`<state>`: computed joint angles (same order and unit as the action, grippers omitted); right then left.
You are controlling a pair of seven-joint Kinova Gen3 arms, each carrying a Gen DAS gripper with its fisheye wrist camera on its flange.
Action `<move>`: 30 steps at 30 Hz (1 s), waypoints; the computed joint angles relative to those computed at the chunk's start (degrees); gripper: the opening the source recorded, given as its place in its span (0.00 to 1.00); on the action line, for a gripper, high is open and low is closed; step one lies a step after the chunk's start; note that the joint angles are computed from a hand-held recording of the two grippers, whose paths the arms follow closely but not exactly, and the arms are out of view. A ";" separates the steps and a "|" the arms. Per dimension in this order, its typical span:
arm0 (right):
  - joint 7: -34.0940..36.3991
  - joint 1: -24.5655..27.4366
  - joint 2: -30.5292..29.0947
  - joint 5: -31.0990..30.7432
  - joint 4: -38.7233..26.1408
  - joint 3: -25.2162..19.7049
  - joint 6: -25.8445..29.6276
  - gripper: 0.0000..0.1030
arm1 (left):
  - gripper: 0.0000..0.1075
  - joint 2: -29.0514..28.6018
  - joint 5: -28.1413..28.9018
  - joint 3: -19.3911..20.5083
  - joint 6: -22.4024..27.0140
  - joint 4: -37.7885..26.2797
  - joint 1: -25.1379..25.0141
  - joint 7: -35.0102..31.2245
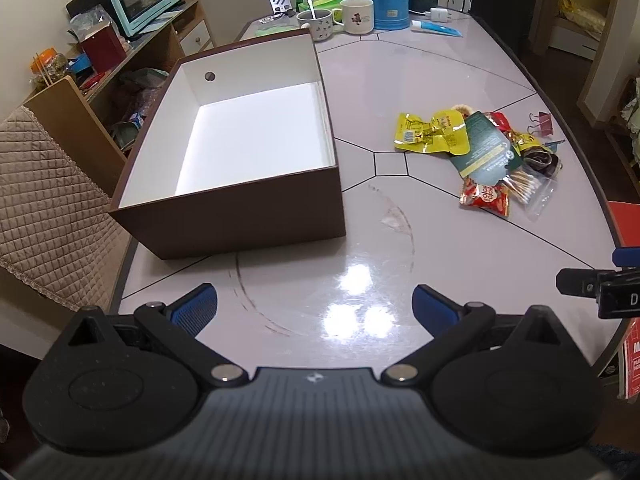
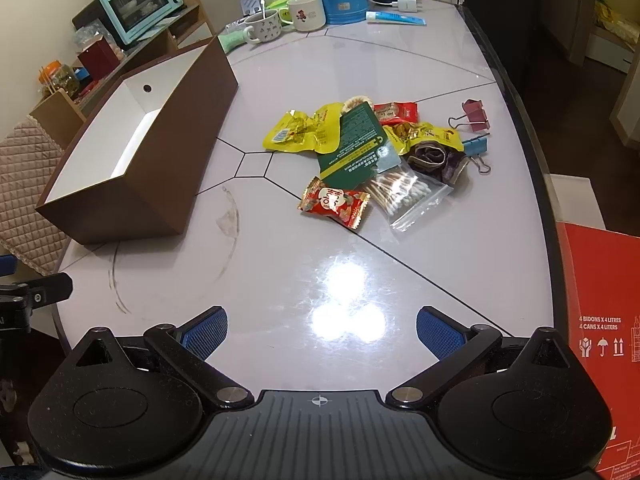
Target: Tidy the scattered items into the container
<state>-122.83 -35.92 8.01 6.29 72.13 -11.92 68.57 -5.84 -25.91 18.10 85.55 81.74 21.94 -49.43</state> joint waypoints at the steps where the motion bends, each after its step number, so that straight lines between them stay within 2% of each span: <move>1: 0.05 0.02 0.21 -0.23 -0.50 -0.01 0.32 1.00 | 0.95 0.15 0.25 -0.08 0.23 -0.27 -0.01 -0.19; 5: -0.05 -0.30 0.69 0.10 -0.75 0.02 -0.36 1.00 | 0.95 0.13 1.17 -0.79 -0.25 -0.25 -0.23 -0.90; 11: -0.98 -1.11 1.38 1.03 -1.33 0.05 -0.20 1.00 | 0.95 -2.11 3.64 -3.09 -1.90 0.93 -3.39 -5.92; 13: -1.41 -2.00 2.63 1.64 -3.78 0.34 1.80 1.00 | 0.95 -2.13 3.49 -2.42 -1.98 1.09 -3.98 -5.70; 30: -2.01 -2.88 3.29 2.58 -4.34 0.99 2.45 1.00 | 0.95 -1.74 3.26 -1.75 -2.87 1.75 -4.92 -5.54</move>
